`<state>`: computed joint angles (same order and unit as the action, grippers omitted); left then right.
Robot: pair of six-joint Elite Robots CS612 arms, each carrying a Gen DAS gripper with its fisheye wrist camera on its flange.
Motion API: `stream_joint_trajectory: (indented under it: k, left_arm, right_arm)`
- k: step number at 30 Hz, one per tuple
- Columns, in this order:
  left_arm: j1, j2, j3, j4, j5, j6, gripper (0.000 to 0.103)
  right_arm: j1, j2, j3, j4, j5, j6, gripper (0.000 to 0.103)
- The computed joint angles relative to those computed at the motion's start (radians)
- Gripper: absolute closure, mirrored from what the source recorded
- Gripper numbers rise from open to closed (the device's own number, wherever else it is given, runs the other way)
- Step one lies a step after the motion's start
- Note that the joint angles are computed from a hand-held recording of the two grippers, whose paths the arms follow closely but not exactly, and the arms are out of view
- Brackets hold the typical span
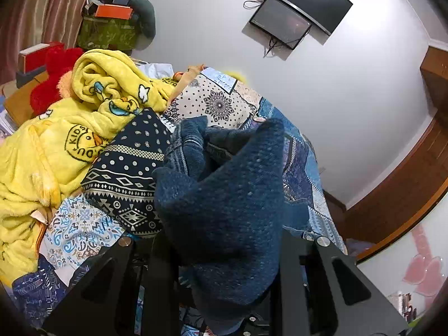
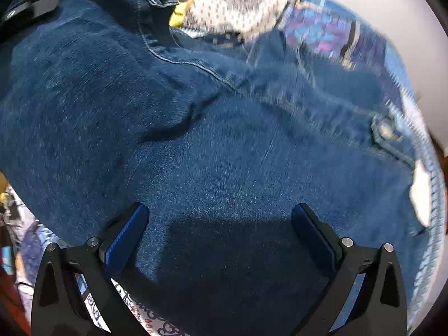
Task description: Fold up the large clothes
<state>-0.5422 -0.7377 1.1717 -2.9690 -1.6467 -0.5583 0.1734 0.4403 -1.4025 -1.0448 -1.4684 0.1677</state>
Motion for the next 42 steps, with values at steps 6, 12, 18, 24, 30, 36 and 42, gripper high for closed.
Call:
stream_joint_trajectory:
  k: [6,12,18,24,30,36,42]
  left_arm:
    - [-0.027,-0.01,-0.014,0.008,0.008,0.074,0.081]
    - [-0.076,-0.004,-0.048,0.025,-0.007,0.149,0.082]
    - [-0.134,0.038,-0.12,0.129,-0.13,0.296,0.082]
    - [-0.191,0.042,-0.085,0.24,-0.195,0.489,0.082]
    - [-0.214,0.021,-0.022,0.364,-0.248,0.678,0.082]
    - [-0.206,0.017,-0.019,0.391,-0.266,0.673,0.078]
    - [-0.218,-0.024,0.0,0.46,-0.149,0.776,0.072]
  right_arm:
    - [-0.061,0.031,-0.122,-0.001,0.11,0.124,0.0]
    - [-0.109,0.075,-0.311,-0.004,0.0,0.269,0.0]
    - [-0.163,0.106,-0.447,0.083,-0.037,0.424,0.0]
    - [-0.187,0.137,-0.547,0.174,-0.075,0.541,0.0]
    - [-0.204,0.158,-0.615,0.25,-0.073,0.604,0.0]
    - [-0.192,0.144,-0.635,0.303,-0.089,0.588,0.0]
    - [-0.172,0.114,-0.621,0.277,-0.138,0.534,0.0]
